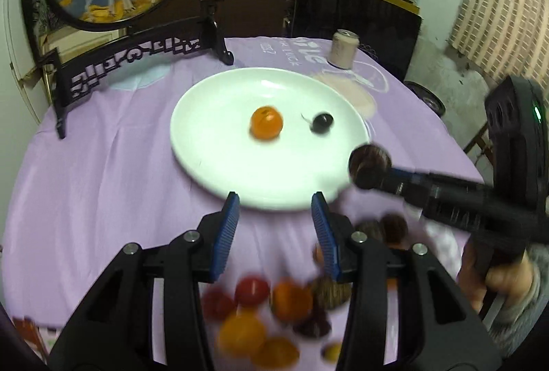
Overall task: Organize fruits
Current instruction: 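Grasp a brown mangosteen with the right tool and drop it on the plate, then move the right tool back toward the large orange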
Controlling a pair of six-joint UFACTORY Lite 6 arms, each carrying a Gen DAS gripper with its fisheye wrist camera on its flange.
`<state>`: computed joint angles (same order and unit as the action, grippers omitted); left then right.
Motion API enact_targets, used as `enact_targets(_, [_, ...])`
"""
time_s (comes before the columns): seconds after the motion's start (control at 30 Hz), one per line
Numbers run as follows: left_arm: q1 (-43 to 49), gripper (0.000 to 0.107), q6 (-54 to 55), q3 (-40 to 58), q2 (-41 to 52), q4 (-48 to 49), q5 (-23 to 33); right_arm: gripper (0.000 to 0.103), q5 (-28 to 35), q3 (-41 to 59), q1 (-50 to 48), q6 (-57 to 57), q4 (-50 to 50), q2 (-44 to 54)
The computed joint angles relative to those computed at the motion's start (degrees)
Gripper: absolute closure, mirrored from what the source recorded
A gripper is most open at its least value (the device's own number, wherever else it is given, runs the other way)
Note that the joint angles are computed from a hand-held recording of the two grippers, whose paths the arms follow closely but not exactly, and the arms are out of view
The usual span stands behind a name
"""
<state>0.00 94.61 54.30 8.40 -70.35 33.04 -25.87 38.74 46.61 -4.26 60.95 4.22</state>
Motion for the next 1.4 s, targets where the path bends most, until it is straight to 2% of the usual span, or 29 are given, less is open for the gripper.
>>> enact_targets(0.1, [-3.55,0.060,-5.48,7.76,7.66,1.52,-1.65,0.080,1.28,3.62,-3.52,0.27,-2.35,4.40])
enact_targets(0.2, [-5.13,0.056,-6.27,11.45,12.73,0.28,-2.99,0.078,2.71,3.57,-7.20,12.47,-14.72,6.56])
enact_targets(0.3, [-4.09,0.049,-5.34,12.07,14.60,-0.45,-2.23,0.076,1.77,1.37,-9.12,22.36,-23.72,6.09])
enact_targets(0.37, [-3.26,0.044,-5.20,12.96,15.56,-0.73,-1.48,0.069,1.36,0.33,-9.92,25.08,-25.96,5.29])
enact_targets(0.47, [-2.26,0.044,-7.35,14.96,17.13,0.98,0.92,0.069,0.24,-1.47,-10.08,28.00,-27.83,3.79])
enact_targets(0.63, [2.41,0.044,-2.07,8.43,10.43,-0.36,3.09,0.069,-0.02,-2.45,-8.18,22.34,-22.26,1.92])
enact_targets(0.7, [5.94,0.039,3.26,2.55,5.61,-2.40,3.58,0.069,-0.14,-3.21,-7.73,22.70,-22.28,1.17])
enact_targets(0.8, [10.84,0.038,9.90,-4.20,1.13,-4.14,4.51,0.068,-0.63,-4.85,-6.82,23.61,-22.51,-0.37])
enact_targets(0.9, [15.65,0.038,15.25,-9.46,-1.44,-4.58,6.25,0.066,-1.86,-6.85,-3.83,21.12,-18.17,-2.75])
enact_targets(1.0, [19.30,0.038,21.22,-15.13,-4.49,-4.61,6.94,0.058,-4.87,-9.25,1.89,15.53,-9.14,-5.34])
enact_targets(1.03, [20.19,0.038,23.42,-16.81,-5.27,-4.74,6.76,0.052,-6.04,-9.71,4.12,12.82,-5.25,-5.83])
enact_targets(1.1, [21.80,0.028,27.73,-19.96,-6.38,-4.86,6.18,0.044,-9.88,-10.57,9.96,7.06,3.76,-6.35])
enact_targets(1.27, [23.10,0.022,29.76,-21.87,-5.70,-3.43,6.74,0.042,-15.40,-12.26,19.74,5.13,12.76,-6.38])
enact_targets(1.4, [22.09,0.022,24.99,-18.53,-1.77,0.70,8.38,0.041,-17.53,-12.93,25.42,6.10,16.88,-5.08])
